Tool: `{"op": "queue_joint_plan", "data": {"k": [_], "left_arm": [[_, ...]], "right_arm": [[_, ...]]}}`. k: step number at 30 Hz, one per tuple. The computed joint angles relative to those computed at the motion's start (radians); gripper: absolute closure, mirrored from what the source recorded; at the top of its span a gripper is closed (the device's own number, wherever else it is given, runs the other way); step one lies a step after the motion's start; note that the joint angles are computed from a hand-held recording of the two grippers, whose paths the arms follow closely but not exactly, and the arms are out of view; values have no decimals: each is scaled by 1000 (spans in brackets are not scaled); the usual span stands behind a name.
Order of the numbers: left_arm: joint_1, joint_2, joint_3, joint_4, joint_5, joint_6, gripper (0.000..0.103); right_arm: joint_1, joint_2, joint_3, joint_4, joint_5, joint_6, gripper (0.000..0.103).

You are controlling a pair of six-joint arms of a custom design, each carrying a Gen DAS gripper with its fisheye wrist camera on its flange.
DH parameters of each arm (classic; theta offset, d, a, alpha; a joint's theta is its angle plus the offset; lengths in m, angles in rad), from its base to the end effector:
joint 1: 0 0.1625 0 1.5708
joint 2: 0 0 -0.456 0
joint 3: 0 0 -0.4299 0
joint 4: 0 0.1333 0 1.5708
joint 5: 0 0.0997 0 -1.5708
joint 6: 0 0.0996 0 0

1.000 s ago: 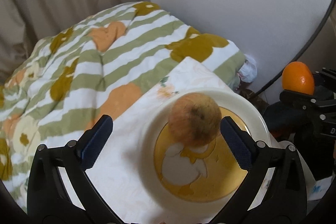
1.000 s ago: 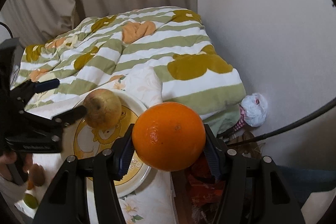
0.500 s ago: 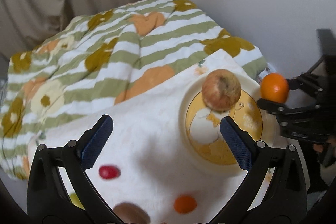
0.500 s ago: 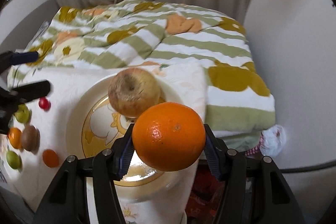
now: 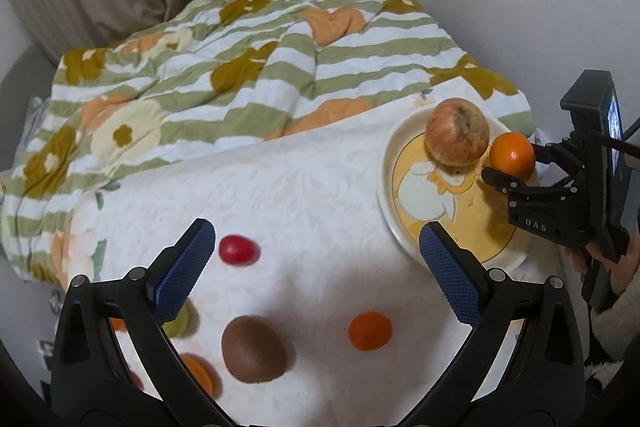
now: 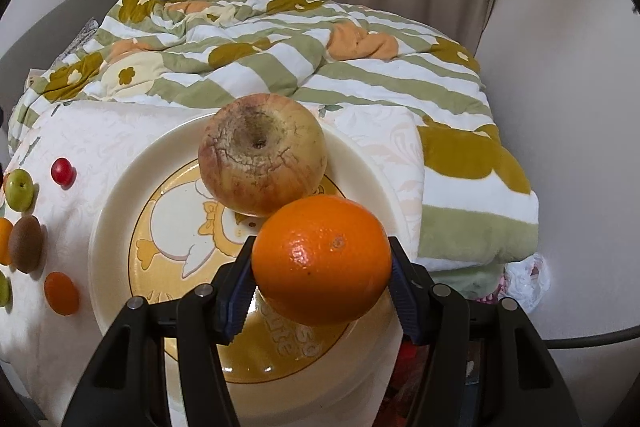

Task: Organize fruits
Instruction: 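Lower the held orange onto the plate beside the apple and open the right tool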

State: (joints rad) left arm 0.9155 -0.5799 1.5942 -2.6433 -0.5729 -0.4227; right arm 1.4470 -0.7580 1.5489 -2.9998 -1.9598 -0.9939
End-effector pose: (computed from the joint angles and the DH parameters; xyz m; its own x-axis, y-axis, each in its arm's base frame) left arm -0.2614 -0.6961 -0.0008 -0.6687 -0.0588 -0.7412 0.3663 0.8415 -0.3972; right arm -0.0001 -0.7744 0.1557 -0.5687 -0.4835 0.6654 -0.6921 0.7184 -0.0696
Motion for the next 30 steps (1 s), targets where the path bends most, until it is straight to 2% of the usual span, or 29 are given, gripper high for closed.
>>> {"op": "queue_joint_plan", "data": {"k": [3,4,5,7,12,17,21,30], "left_arm": [[-4,-6,14,13,6,-32,0],[-6,-8,18,19,9,-42,0],[-6,-8,21,22,10,-49,0],[-10,-10,28,35,17,-67,0],[-22,-21,57,40,31,-118,0],[-43,-50,87,85,39,-208,0],[-69,-92,134,75,54,-247,0],[-124,-256,293,136,126,-388,0]], "right_arm": [[-4,1,5,-11,18,-15,43],[-6,-7,14,-16,42,-19,31],[-7,-15,23,-24,64,-27,11],[-7,-23,36,-54,90,-50,1],[-14,-51,61,-60,143,-60,1],[-7,-68,65,-42,130,-52,1],[11,-100,78,-11,113,-26,1],[76,-193,187,-53,111,54,1]]}}
